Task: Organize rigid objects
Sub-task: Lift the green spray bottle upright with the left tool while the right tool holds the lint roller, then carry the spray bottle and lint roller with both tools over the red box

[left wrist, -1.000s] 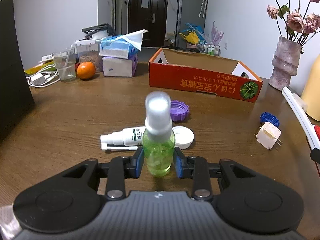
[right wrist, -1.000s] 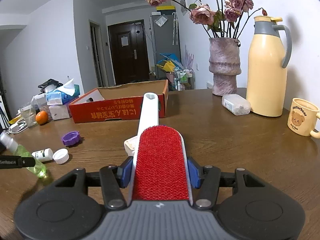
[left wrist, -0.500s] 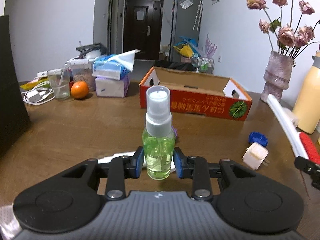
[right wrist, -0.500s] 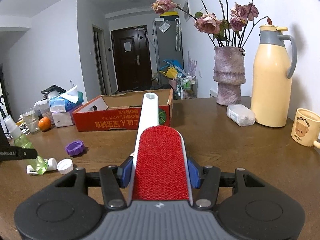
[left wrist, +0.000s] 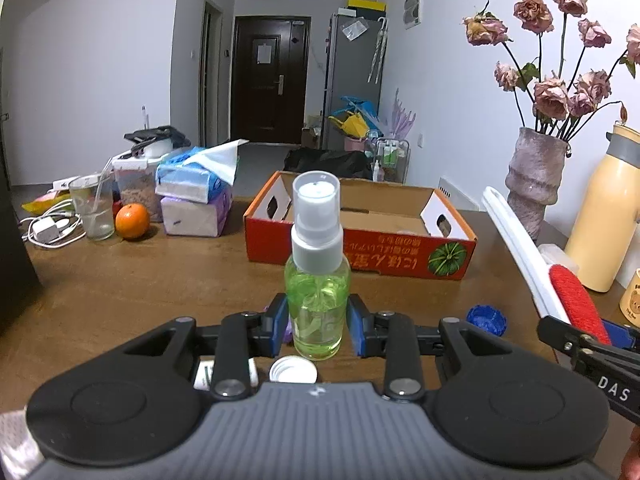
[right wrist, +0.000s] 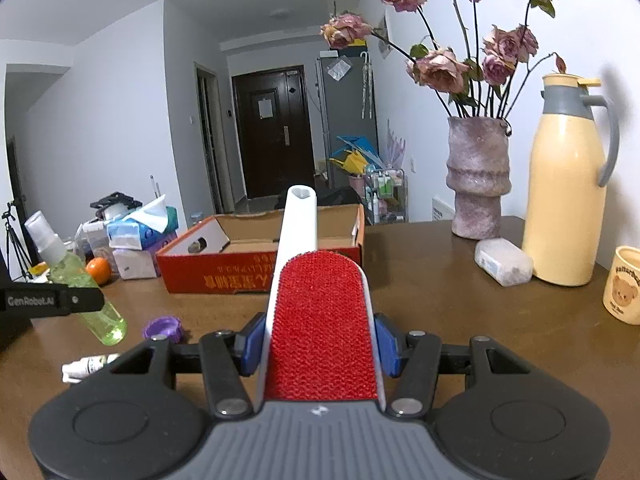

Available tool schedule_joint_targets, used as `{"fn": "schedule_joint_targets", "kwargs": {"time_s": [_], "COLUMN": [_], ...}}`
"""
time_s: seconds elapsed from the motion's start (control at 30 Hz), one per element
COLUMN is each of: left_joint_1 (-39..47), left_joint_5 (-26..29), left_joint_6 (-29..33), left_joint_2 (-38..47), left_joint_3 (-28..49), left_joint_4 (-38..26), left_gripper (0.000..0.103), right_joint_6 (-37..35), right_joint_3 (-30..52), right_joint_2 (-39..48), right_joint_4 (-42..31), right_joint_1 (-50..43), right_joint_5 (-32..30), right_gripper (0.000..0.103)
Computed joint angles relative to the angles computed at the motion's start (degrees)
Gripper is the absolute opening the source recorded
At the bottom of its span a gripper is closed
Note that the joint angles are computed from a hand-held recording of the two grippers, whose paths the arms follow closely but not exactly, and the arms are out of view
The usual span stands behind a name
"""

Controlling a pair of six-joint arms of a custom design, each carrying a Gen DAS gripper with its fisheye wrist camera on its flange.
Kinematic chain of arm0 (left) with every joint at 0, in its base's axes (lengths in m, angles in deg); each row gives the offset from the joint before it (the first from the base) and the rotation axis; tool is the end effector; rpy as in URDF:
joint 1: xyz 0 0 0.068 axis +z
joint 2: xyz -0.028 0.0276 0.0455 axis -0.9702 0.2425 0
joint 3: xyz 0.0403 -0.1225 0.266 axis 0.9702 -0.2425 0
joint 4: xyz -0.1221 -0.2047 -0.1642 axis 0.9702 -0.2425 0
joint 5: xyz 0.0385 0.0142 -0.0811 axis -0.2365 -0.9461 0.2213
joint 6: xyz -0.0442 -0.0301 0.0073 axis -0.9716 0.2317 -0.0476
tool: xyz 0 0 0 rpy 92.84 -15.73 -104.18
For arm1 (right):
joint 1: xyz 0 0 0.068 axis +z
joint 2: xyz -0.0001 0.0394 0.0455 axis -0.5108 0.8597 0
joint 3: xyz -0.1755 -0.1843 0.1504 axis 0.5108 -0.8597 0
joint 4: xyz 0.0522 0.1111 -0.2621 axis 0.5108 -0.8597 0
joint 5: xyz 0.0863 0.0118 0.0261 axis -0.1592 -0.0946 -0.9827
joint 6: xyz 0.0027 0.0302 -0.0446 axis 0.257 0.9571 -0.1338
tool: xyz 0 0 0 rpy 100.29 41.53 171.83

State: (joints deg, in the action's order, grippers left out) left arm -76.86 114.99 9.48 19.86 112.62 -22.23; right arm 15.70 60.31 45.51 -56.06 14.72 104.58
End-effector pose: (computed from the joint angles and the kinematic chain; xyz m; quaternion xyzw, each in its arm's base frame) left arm 0.2717 -0.0209 0.1244 0.2138 0.8309 -0.1621 0.4874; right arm 0.1464 0.1044 0.0943 0.2414 0.7960 -0.0839 0.5487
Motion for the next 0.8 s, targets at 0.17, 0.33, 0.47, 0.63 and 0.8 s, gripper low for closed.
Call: {"fn": "schedule_joint_targets", "kwargs": {"time_s": [0.17,0.33,0.47,0.63,0.8], "left_joint_1": [-2.24,-4.68,-6.46,-8.70,-10.65], "left_joint_5": [-1.81,-3.43,-4.63,-6.72,-9.16], "left_joint_6": [-1.79,-4.16,-5.73,-7.92,-9.76], "left_joint_2": [0.06,0.46,1.54,3.71,6.20], "left_joint_3": [1.07,2.92,4.56,6.65,9.13], "left_joint_4": [0.68,1.07,1.19,2.17,2.69], "left_gripper": [0.032,0.032,0.032,0.032,0.032], "right_joint_6": [-6.41,-11.35,-14.54,-17.51,-20.90], "right_joint_3": [-0.43,-0.05,0.35,1.12,2.56], "right_joint_2": [-0.33,1.26,2.42,4.45,7.00], "right_joint_4": [6.77,12.80,17.01,21.66,25.47], "right_joint_1": [-3.80,-7.52,-10.49,-14.25,-18.07], "right_joint_5": [-2.28,-4.99,-6.93,-9.66,-12.50], "right_gripper": [0.055,0.055,0.055,0.055,0.055]}}
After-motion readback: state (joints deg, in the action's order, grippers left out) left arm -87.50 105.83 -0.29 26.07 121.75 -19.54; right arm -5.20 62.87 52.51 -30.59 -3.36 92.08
